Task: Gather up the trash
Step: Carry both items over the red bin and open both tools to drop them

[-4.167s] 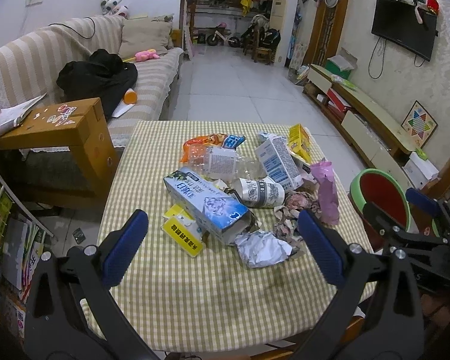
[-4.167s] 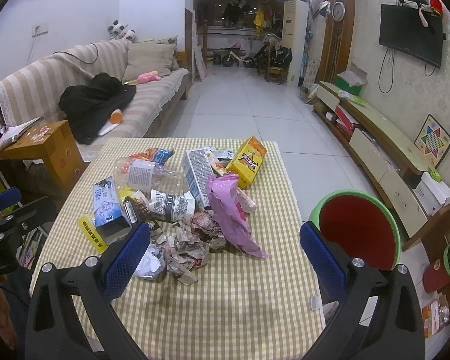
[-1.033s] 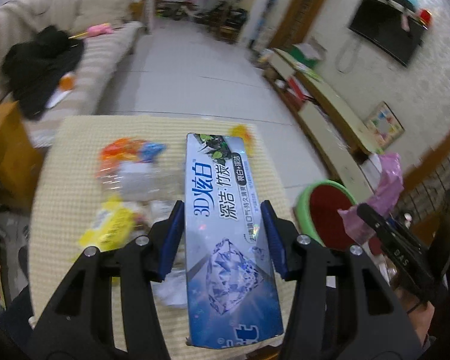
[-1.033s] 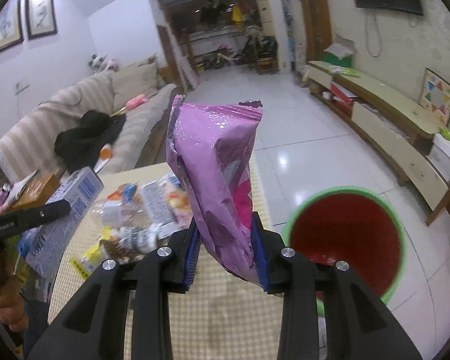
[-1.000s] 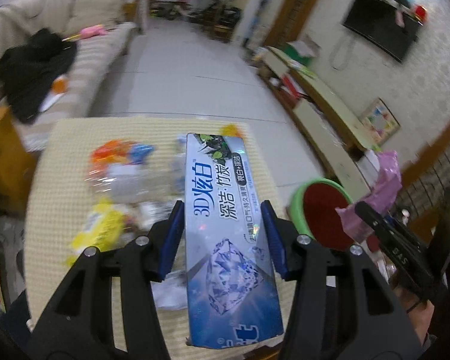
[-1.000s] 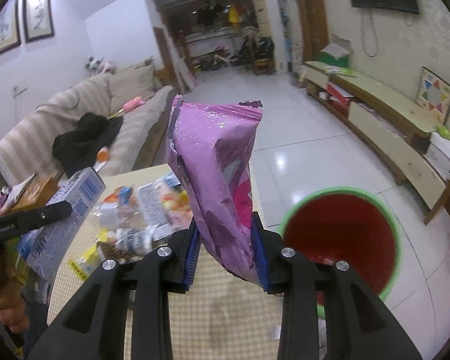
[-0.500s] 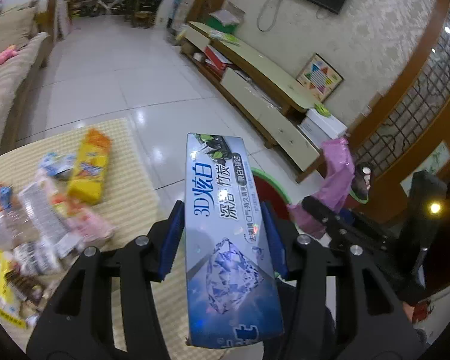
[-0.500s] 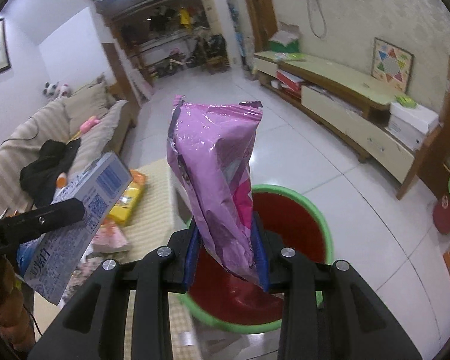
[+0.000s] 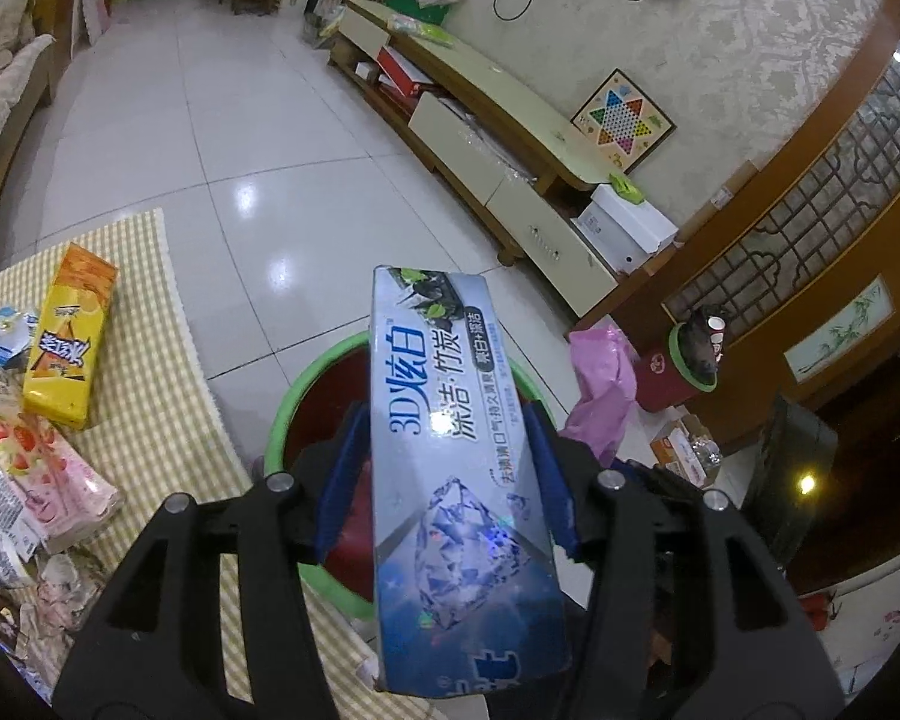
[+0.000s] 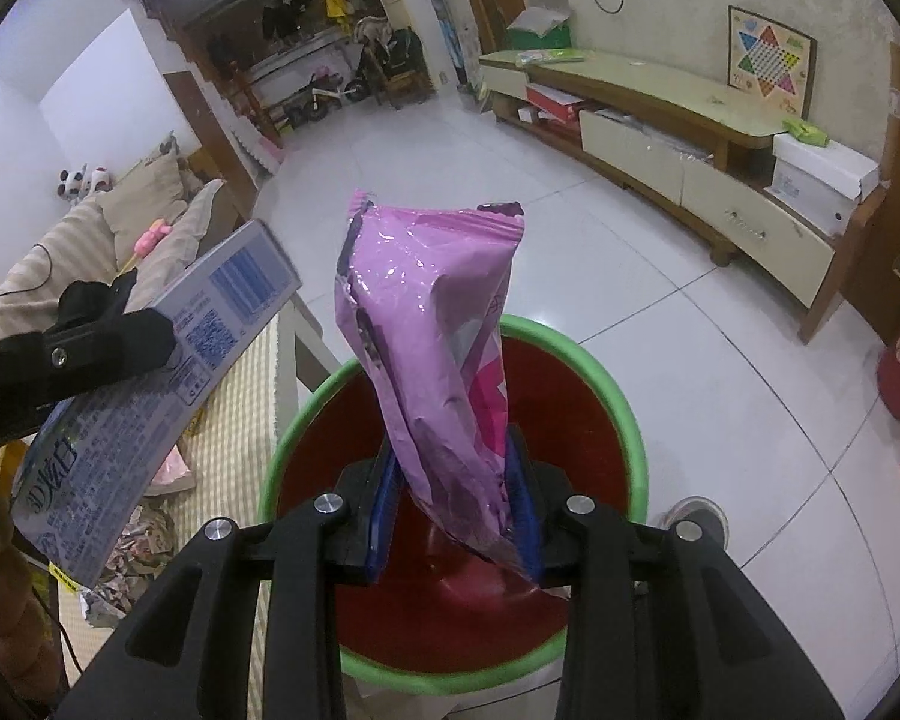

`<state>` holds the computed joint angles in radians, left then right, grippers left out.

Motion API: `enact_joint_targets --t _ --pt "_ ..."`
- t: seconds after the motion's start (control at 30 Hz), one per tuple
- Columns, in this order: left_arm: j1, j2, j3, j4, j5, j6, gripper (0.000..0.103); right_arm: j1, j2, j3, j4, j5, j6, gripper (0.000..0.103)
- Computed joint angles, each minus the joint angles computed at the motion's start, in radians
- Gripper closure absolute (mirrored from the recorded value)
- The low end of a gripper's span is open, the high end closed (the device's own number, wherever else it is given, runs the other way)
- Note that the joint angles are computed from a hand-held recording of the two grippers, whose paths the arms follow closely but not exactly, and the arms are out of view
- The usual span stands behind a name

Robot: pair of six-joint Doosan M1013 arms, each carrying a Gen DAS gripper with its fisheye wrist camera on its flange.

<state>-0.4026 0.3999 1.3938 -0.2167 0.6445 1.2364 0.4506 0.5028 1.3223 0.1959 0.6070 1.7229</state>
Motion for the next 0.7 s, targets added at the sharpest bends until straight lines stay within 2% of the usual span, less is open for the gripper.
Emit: enact_joint_targets --t 0.03,0.1,0.13,0.17,0.23,0.27,0.43,0.7 --pt "0.001 0.005 -0.006 -0.013 0.005 0.009 0.051 0.001 0.004 -0.004 -0.005 0.002 -0.002 0.067" --pt "-0.001 0.012 -0.013 0.006 0.010 0.001 0.047 0.006 0.012 -0.014 -0.033 0.013 0.014 0.051" --pt "-0.003 0.015 -0.016 0.020 0.014 -0.007 0.038 0.009 0.013 -0.015 -0.052 0.011 0.029 0.037" --pt "-0.006 0.014 -0.014 0.048 0.013 -0.032 0.027 0.010 0.013 -0.015 -0.059 0.004 0.035 0.029" --pt "-0.006 0.014 -0.016 0.059 0.015 -0.041 0.016 0.015 0.014 -0.016 -0.089 0.002 0.053 0.022" --pt "-0.004 0.011 -0.013 0.048 0.013 -0.036 0.012 0.017 0.015 -0.017 -0.098 0.002 0.060 0.020" --pt "0.001 -0.010 0.005 0.070 -0.006 -0.053 0.006 0.024 0.008 -0.006 -0.123 0.003 0.078 0.018" --pt "0.005 -0.084 0.072 0.198 -0.016 -0.179 0.005 0.049 -0.018 0.000 -0.161 0.006 0.089 0.016"
